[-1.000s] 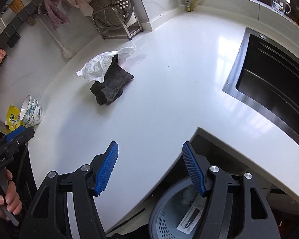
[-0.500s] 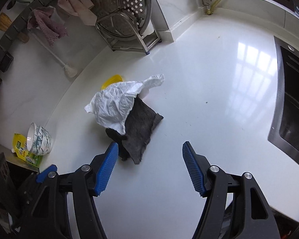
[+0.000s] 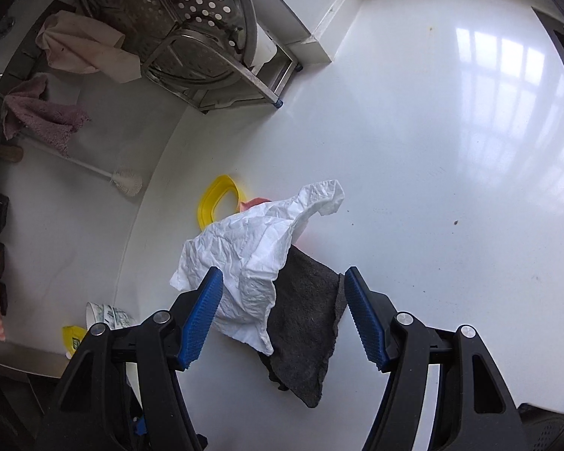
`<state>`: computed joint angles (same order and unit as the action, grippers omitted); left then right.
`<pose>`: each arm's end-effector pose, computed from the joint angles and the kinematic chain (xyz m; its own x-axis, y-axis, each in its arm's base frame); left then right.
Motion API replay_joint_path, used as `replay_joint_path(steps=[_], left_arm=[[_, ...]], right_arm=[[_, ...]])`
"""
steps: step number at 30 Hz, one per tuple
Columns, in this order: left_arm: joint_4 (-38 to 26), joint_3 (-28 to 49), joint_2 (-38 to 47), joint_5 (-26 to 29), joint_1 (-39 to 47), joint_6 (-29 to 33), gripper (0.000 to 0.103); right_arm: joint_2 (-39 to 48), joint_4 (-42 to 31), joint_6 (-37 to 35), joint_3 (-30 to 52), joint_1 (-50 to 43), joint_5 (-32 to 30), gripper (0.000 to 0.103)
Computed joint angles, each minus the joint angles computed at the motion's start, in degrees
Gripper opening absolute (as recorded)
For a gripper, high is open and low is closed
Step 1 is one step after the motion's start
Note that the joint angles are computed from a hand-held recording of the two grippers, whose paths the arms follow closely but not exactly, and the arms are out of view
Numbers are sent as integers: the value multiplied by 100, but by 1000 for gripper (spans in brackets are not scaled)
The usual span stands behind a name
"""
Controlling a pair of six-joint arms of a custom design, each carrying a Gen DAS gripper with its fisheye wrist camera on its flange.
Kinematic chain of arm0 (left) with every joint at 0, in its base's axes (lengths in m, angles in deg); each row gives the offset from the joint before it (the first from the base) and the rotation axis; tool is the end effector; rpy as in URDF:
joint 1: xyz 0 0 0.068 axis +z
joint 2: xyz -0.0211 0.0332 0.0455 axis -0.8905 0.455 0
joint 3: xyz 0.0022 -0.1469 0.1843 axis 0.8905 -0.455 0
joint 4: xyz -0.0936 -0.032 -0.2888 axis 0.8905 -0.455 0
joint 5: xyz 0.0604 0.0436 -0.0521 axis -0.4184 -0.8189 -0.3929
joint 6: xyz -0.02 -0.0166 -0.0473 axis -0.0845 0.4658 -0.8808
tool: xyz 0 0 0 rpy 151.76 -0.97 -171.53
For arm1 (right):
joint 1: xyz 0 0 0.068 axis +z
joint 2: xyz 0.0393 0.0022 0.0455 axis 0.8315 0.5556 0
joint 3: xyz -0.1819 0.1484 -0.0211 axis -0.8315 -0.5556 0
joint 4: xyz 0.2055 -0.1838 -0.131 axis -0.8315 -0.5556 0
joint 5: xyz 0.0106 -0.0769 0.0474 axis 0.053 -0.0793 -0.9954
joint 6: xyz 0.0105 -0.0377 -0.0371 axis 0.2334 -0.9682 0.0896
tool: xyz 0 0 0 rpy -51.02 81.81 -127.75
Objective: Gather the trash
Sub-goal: 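Close the right tool on the white plastic bag while the left tool approaches the black cloth, then close the left tool on the black cloth while the right tool lifts the white bag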
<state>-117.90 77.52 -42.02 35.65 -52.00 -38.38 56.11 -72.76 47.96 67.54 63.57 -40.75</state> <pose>0.1314 0.0136 0.1463 -0.8544 0.1607 -0.4942 0.2585 0.9564 -0.1359 0.2219 0.0411 0.1237 -0.8331 0.4955 -0.2457 0.2815 0.7622 0.5830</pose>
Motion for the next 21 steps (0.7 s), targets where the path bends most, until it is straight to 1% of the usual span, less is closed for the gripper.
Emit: replay_joint_path(steps=[2,6,8,10,11,12,13,14,15,18,21], left_arm=[[6,-2,28,12,12,20,85],[-14,-28,-23,-28,-68,1,85],[-11,-41,-40,-50,-113,-21,85],[-9,-46,-46,-60,-143,-52,85],[-6,-44,-36,-49,-139,-47,85],[16,-45,-20,-70,-179,-78,85],[40,-44,-5,-94,-227,-115,85],[64,-39,8,-101,-265,-151,85],[95,-30,31,-101,-303,-192,85],[310,-5,171,-173,-571,-448,85],[642,39,457,-181,-869,-770,85]], right_arm=[[274,132,50,108,87,62,64],[540,297,113,252,179,132,64],[625,306,81,341,235,248,61],[766,299,26,443,251,278,42],[843,320,5,477,230,225,38],[894,357,-13,490,202,159,30],[912,390,-38,484,178,103,20],[908,404,-69,474,159,68,14],[851,403,-90,443,148,77,11],[495,345,-145,287,72,124,7],[18,166,-194,102,-155,97,6]])
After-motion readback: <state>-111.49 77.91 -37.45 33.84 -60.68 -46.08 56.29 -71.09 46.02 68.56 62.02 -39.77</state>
